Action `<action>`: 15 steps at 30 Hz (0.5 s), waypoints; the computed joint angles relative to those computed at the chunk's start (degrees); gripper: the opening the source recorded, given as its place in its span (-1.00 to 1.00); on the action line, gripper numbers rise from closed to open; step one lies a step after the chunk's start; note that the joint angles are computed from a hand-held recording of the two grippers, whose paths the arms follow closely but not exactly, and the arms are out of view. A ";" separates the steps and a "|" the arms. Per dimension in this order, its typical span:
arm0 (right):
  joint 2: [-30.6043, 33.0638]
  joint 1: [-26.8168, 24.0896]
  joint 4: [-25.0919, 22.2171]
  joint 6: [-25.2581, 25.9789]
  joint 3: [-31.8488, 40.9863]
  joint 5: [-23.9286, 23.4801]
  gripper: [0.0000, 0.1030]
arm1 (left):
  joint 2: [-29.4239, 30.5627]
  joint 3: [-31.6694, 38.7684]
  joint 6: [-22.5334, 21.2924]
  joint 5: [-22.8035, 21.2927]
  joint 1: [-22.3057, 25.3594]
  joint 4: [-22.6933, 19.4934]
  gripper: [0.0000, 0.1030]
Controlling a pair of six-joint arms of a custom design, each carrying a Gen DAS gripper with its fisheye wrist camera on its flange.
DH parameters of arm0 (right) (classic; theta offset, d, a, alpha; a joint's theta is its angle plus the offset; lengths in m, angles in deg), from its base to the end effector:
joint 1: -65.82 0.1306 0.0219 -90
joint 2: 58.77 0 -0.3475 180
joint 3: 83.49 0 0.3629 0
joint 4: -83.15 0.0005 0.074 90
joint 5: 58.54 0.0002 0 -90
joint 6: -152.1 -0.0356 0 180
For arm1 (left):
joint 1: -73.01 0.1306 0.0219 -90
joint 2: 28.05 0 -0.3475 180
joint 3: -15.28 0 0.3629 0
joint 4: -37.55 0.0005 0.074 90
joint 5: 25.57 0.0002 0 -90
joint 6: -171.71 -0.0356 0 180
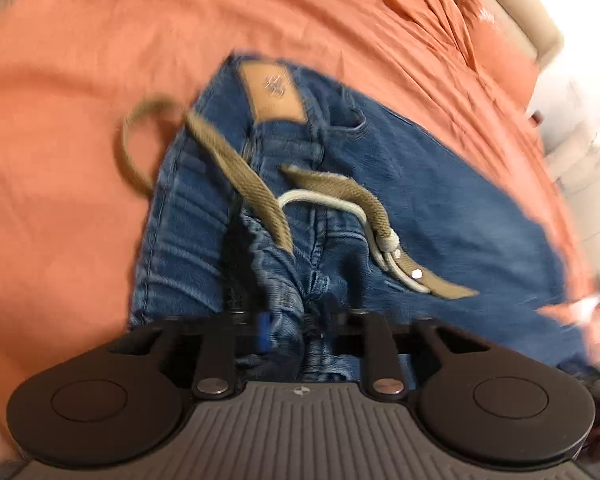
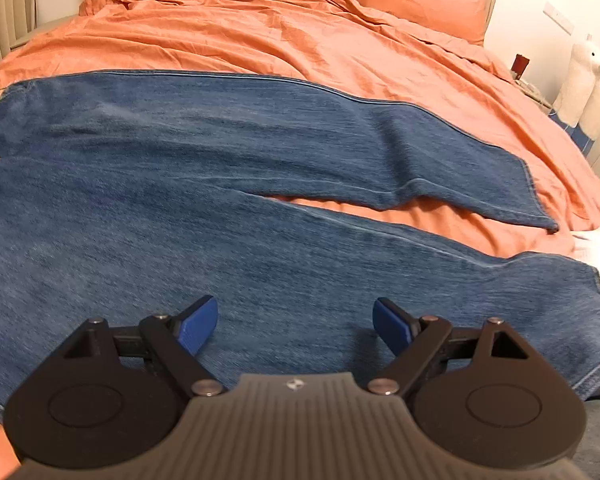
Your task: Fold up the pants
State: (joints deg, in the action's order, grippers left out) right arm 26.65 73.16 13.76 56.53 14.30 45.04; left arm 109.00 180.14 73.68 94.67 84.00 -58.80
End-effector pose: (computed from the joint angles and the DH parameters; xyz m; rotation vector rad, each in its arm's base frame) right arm 0.4054 0.0433 0.4635 0.0502 2.5376 -0.2157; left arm 0.6272 0.1030 0.4391 0.0665 2.6264 -0.6171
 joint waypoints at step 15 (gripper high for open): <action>-5.83 -3.88 1.31 4.12 -3.24 1.88 0.58 | -6.12 -10.25 3.03 -13.84 -0.42 5.99 -0.74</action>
